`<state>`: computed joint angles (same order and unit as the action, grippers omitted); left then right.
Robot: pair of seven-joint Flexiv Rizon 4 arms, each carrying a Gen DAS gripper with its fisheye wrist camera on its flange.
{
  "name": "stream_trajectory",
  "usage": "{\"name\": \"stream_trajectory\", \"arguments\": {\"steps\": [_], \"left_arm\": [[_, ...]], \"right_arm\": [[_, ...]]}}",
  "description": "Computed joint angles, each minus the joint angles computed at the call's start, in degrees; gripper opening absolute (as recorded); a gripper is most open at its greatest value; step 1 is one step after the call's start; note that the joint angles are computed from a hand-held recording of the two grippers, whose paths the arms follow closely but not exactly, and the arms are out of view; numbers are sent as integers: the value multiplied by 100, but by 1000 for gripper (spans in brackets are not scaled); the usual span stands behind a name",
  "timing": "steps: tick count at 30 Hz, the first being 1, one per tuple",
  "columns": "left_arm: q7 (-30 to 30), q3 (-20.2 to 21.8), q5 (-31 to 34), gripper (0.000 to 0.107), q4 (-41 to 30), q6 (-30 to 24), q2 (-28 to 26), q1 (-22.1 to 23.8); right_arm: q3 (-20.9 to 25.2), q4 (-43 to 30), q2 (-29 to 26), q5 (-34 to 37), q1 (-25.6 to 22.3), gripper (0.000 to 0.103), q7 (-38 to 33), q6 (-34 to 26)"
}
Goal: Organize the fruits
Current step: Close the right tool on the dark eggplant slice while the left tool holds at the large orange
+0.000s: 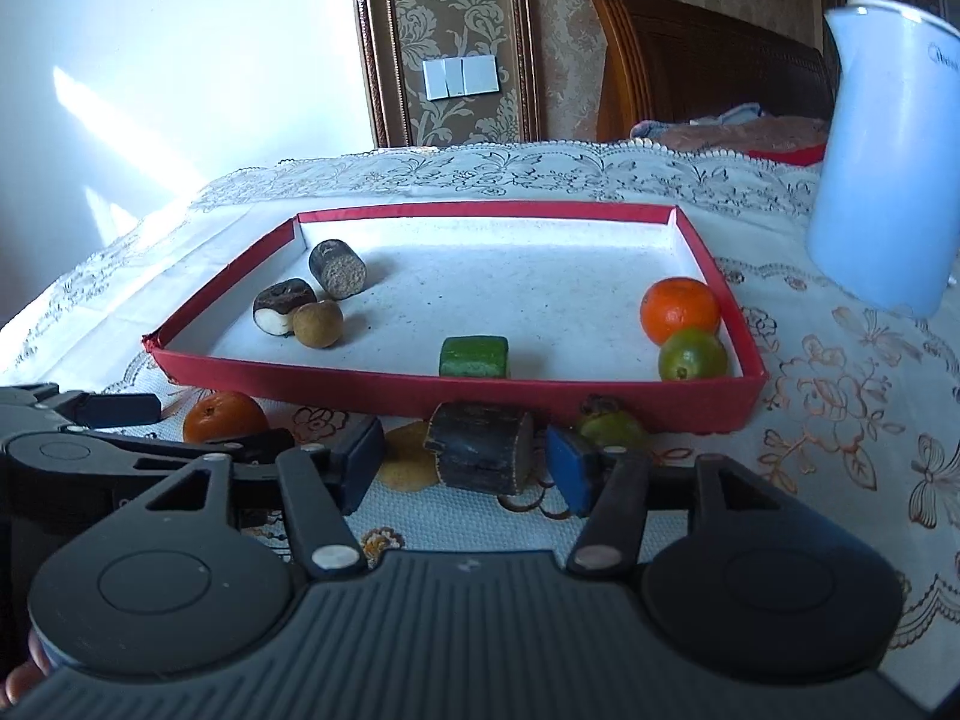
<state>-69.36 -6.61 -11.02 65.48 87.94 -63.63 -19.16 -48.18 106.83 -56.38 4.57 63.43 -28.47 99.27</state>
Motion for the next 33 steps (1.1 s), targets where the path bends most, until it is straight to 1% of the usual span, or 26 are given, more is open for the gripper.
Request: {"name": "stream_trajectory", "arguments": {"steps": [1, 2, 4, 6, 8, 9, 10, 13, 15, 16, 17, 21, 25, 27, 31, 33], "left_arm": [[5, -18, 1, 98, 4, -4, 2, 9], [8, -19, 1, 98, -7, -10, -3, 9], [14, -23, 4, 98, -15, -16, -6, 15], [12, -11, 5, 98, -24, -20, -10, 9], [18, -24, 6, 98, -25, -22, -11, 18], [19, -24, 6, 98, -27, -25, -12, 18], [21, -22, 7, 98, -27, -23, -13, 18], [23, -31, 5, 98, -22, -22, -11, 22], [20, -26, 4, 98, -21, -22, -9, 18], [20, -26, 4, 98, -21, -22, -9, 18], [21, -21, 6, 98, -22, -21, -9, 17], [20, -22, 6, 98, -19, -21, -6, 16], [31, -28, 8, 98, -28, -19, -15, 23], [31, -30, 5, 98, -27, -22, -14, 23], [31, -30, 4, 98, -28, -23, -13, 23], [11, -7, -1, 99, -27, -12, -14, 8]], "right_arm": [[143, 51, 93, 74, -108, 54, 31, 131], [145, 135, 124, 211, -87, 51, 107, 207], [-111, 340, 59, 485, 176, 38, 299, 188], [-217, 503, 81, 519, 311, 36, 295, 193], [-247, 638, 136, 489, 406, 38, 202, 215], [-211, 649, 150, 511, 394, 41, 196, 259], [-112, 618, 185, 490, 306, 42, 149, 303], [173, 437, 249, 391, 46, 42, 7, 269], [70, 356, 156, 347, 113, 42, -3, 125], [-108, 297, 19, 349, 229, 42, 68, 0], [-182, 272, -34, 316, 259, 43, 119, -67], [-127, 130, -29, 107, 87, 44, 306, -235], [-325, 55, -162, -208, 176, 44, 448, -494], [-395, 70, -194, -361, 224, 44, 468, -530], [-554, 83, -304, -529, 349, 35, 488, -564], [-615, 62, -345, -610, 399, 35, 485, -667]]}}
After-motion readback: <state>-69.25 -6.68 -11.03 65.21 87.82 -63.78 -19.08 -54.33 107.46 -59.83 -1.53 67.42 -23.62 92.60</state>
